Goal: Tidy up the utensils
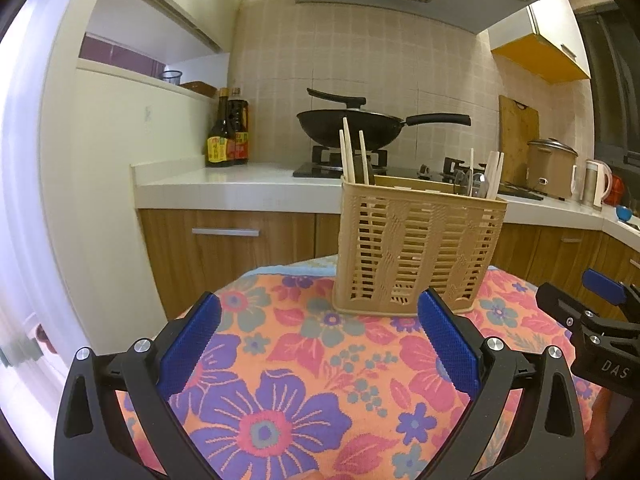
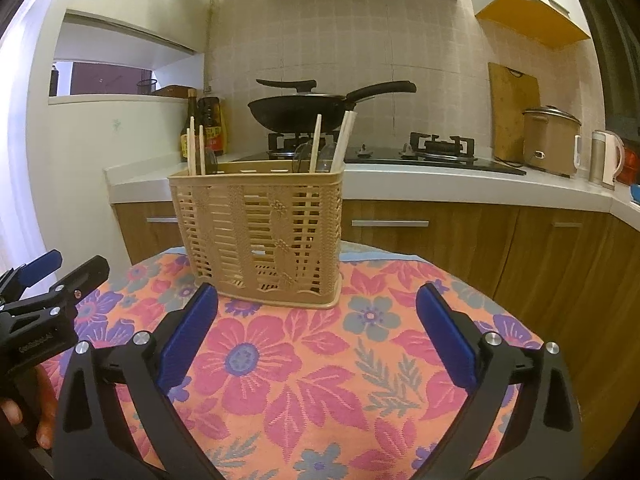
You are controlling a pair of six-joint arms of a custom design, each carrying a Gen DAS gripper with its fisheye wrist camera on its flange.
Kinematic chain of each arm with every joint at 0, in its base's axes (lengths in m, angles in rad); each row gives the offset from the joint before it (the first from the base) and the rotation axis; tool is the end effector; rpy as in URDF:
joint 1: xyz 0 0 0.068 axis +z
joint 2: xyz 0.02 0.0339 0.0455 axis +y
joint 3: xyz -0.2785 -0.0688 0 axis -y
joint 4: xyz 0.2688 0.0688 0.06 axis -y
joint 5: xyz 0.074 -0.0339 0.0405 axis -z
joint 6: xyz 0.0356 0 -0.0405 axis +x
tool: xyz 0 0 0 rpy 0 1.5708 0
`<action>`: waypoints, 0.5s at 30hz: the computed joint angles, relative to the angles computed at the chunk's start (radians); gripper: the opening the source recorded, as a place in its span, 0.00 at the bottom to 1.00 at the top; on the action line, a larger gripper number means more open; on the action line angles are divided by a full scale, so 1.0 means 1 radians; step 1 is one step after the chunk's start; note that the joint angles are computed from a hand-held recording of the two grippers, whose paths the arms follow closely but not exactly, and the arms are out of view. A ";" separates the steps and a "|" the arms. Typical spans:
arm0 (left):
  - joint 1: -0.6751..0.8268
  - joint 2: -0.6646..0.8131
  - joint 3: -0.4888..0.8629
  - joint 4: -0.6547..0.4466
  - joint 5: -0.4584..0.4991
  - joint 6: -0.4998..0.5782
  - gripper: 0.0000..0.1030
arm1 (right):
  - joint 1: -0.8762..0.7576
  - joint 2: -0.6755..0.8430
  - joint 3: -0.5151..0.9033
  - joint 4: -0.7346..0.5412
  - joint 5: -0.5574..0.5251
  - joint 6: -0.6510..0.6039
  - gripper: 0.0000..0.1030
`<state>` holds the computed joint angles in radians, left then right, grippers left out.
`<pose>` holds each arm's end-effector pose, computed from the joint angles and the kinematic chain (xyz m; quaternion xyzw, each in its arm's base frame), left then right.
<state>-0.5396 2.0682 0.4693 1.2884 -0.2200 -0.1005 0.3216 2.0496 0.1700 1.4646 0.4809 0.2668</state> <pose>0.2690 -0.1520 0.0546 0.1118 0.7979 -0.1001 0.5839 0.2143 0.0540 0.0438 0.1078 0.8168 -0.0371 0.5656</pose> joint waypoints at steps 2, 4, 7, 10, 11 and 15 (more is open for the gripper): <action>-0.001 -0.001 0.004 -0.013 -0.003 -0.001 0.93 | -0.005 -0.003 0.000 -0.004 -0.005 0.001 0.92; 0.001 -0.002 0.005 -0.017 -0.002 -0.004 0.93 | -0.014 -0.009 0.001 -0.016 -0.018 0.001 0.92; 0.003 -0.006 0.007 -0.030 -0.005 -0.009 0.93 | -0.019 -0.016 0.004 -0.027 -0.027 -0.001 0.92; 0.004 -0.004 0.009 -0.035 -0.007 -0.012 0.93 | -0.013 -0.015 0.003 -0.023 -0.017 -0.004 0.92; 0.003 -0.004 0.010 -0.036 -0.010 -0.013 0.93 | -0.009 -0.012 0.001 -0.017 -0.011 -0.006 0.92; 0.000 -0.007 0.011 -0.043 -0.020 -0.012 0.93 | 0.007 -0.001 -0.006 0.012 0.007 -0.020 0.92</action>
